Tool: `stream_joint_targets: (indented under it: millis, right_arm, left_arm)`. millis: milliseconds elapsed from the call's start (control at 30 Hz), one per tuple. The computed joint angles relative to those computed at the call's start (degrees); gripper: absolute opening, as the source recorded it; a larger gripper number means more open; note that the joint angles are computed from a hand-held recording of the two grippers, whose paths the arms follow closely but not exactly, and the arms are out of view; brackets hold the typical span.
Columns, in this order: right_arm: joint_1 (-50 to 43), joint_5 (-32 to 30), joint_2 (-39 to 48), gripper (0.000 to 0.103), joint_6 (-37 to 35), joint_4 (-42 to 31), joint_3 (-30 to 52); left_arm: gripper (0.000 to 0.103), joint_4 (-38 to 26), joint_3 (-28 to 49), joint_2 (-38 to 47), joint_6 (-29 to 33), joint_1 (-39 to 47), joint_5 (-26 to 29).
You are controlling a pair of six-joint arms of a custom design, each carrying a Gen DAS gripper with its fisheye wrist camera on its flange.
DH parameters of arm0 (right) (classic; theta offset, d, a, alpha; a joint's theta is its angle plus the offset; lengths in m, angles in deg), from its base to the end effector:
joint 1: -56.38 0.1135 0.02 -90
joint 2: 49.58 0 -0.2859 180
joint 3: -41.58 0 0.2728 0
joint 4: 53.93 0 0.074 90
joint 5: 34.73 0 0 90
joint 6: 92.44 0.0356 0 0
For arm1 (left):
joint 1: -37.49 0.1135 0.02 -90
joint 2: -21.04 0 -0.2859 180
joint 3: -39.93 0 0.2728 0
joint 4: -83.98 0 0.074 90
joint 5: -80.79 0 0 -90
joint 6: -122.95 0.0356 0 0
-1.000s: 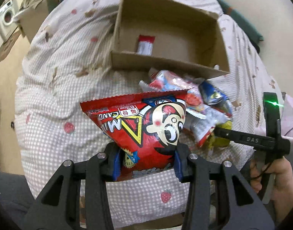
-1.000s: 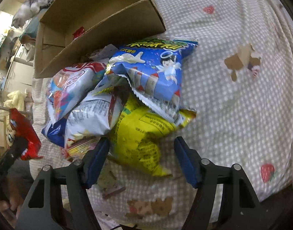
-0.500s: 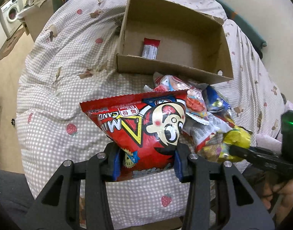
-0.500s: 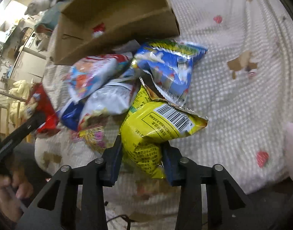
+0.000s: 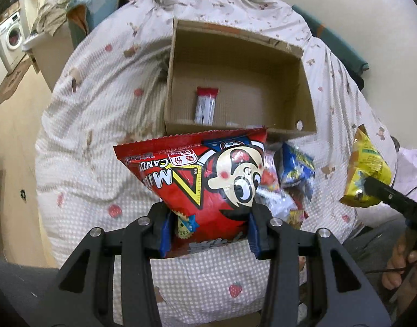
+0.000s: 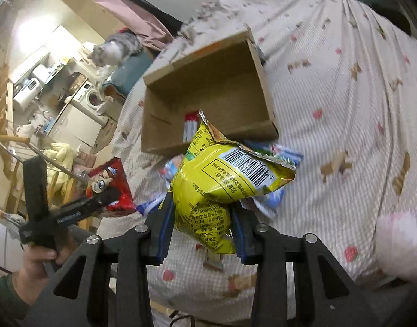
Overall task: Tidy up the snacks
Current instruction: 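Lift both bags over the cardboard box and open both tools to drop them inside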
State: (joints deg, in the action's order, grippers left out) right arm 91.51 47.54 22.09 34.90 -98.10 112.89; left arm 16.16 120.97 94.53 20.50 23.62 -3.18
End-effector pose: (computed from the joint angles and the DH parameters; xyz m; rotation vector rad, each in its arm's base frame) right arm 0.2269 0.1655 0.3065 -0.0223 2.4754 0.7477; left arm 0.2549 -0.0668 0.3285 0.0697 2.6438 -0.2954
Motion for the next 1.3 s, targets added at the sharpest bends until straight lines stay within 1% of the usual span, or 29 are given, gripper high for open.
stream_joint_targets:
  millis: [133,300,367,433,533,667,733,833,867,967,1133,1300]
  right_arm:
    - [-1.8,-1.7,2.1,0.039,-2.1,1.8,2.4]
    - [-2.9,-1.4,6.6,0.039,-6.4,3.7,7.2]
    - [-4.5,-2.1,8.4,0.039,-8.5,6.4,8.7]
    - [-6.8,-4.4,10.7,0.039,-9.1,9.3,9.7]
    - [-9.0,-5.8,13.6,0.039,-9.4,11.8,11.2]
    - [-10.2,-5.5,17.6,0.039,-10.9,12.6,13.8]
    - [-10.6,-5.6,19.9,0.039,-11.2,12.8,15.6]
    - [-10.7,-4.8,22.9,0.039,-12.8,12.7,17.8]
    - [-10.8,-4.8,23.6,0.039,-13.1,12.7,18.0]
    - [-10.9,-4.0,26.3,0.039,-13.0,10.1,20.2]
    - [-10.6,-3.5,26.9,0.039,-13.1,9.6,20.1]
    - [-10.0,-3.5,30.4,0.039,-14.0,6.0,22.9]
  left_arm:
    - [0.039,-0.5,5.3,3.8,2.4,0.2,-2.3]
    - [0.039,-1.0,13.2,9.3,4.8,1.7,-1.2]
    - [0.039,0.0,15.9,11.2,6.4,1.4,-2.6]
    - [0.039,0.9,18.1,13.4,7.6,0.9,-4.1]
    - [0.039,2.4,20.5,16.9,6.9,0.9,-3.6]
    - [0.039,3.6,23.4,21.3,5.4,0.4,-2.9]
    - [0.039,4.8,24.4,23.3,5.4,0.2,-2.7]
    - [0.039,7.5,23.5,24.7,6.0,-0.3,-4.7]
    - [0.039,7.7,23.4,25.4,5.7,-0.1,-4.3]
    - [0.039,6.3,24.0,27.7,4.0,1.4,-0.3]
    - [0.040,7.4,23.0,29.1,3.4,1.8,-0.9]
    - [0.040,6.2,23.5,31.5,3.1,1.5,-0.6]
